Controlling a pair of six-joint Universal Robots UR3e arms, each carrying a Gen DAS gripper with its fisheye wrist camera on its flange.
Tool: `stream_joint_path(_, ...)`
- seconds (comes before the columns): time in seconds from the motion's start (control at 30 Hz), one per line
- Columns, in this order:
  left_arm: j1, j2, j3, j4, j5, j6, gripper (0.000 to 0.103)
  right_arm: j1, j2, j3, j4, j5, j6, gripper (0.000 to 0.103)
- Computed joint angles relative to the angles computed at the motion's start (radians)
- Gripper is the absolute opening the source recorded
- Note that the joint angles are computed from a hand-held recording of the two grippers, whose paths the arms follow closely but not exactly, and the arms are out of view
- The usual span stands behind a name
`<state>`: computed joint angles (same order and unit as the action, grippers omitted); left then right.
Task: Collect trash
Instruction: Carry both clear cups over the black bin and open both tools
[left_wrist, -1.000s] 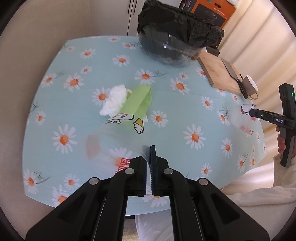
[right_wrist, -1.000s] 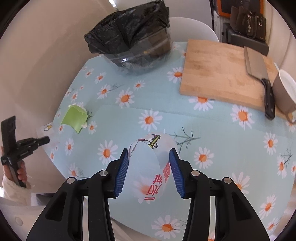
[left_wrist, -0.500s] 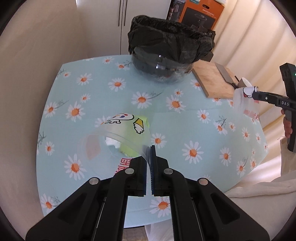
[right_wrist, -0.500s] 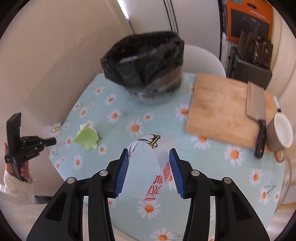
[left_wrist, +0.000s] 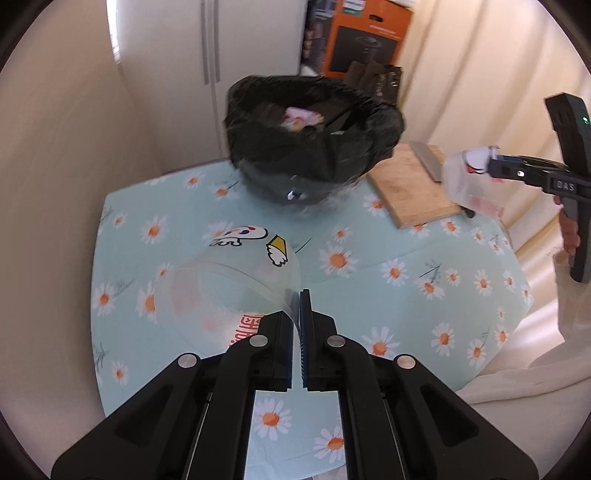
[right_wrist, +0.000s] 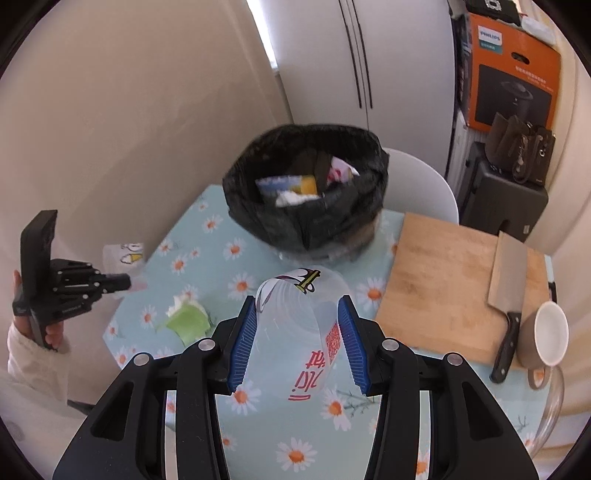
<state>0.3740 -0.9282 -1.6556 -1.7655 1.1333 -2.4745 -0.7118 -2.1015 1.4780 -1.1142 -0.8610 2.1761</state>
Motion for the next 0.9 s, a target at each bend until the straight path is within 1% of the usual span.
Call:
stream_joint_path(0.23, -0.188, -0.208, 0.141, 0.146, 0.014, -0.089, 0.003, 0.072, 0.092, -0.097, -0.089, 0.042, 0.073, 0.043)
stream_joint_path(0.4, -0.265, -0.353, 0.25, 0.205, -0.002, -0.082, 0.003, 0.121, 0.181, -0.149, -0.193, 0.08, 0.166, 0.043)
stream_joint_path(0.5, -0.296, -0.447, 0.33, 0.229, -0.01, -0.08, 0.003, 0.153, 0.234, -0.163, -0.266, 0.092, 0.232, 0.043)
stream_joint_path(0.77, -0.369, -0.706, 0.584, 0.279, -0.011, -0.093, 0.003, 0.255, 0.428, -0.228, -0.51, 0.074, 0.425, 0.043)
stream_joint_path(0.9, -0.387, -0.849, 0.737, 0.263, -0.023, -0.082, 0.003, 0.289, 0.538, -0.291, -0.592, 0.078, 0.495, 0.043)
